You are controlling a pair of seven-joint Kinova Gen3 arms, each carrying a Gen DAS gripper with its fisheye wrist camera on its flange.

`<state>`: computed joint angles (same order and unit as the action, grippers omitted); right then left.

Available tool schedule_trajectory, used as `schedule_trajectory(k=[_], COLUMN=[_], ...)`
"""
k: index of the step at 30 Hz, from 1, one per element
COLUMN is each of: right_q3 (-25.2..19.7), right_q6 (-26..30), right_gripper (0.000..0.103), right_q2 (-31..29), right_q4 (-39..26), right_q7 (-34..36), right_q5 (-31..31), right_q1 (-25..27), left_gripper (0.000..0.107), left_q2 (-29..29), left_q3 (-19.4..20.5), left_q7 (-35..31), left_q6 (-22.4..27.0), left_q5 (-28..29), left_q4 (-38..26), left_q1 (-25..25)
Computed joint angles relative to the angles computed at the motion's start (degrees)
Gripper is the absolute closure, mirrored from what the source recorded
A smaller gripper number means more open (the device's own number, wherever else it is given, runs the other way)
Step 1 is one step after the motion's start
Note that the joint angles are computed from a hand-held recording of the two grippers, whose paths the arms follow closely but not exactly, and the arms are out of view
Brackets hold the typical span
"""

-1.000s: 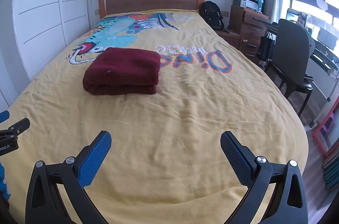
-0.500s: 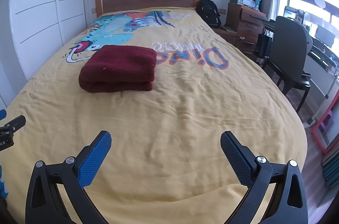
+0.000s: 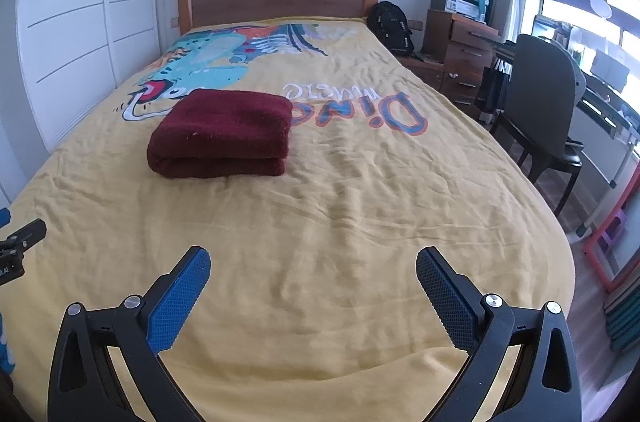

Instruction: Fold small clothes

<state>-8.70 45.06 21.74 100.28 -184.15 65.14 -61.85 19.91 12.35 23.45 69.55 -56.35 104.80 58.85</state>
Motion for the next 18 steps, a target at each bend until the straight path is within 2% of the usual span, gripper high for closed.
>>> schedule_trajectory(k=[18], right_q3=[-0.29], right_q6=[1.79], right_gripper=[0.000], right_q2=[-0.05], right_q4=[-0.77], right_q7=[0.86], right_q5=[-0.14], right_q1=[-0.69], left_gripper=[0.010], left_q2=[0.05], left_q3=[0.26], left_q7=[2.11], left_q6=[1.55], left_q5=[-0.69], left_q4=[-0.28], left_q1=[1.09])
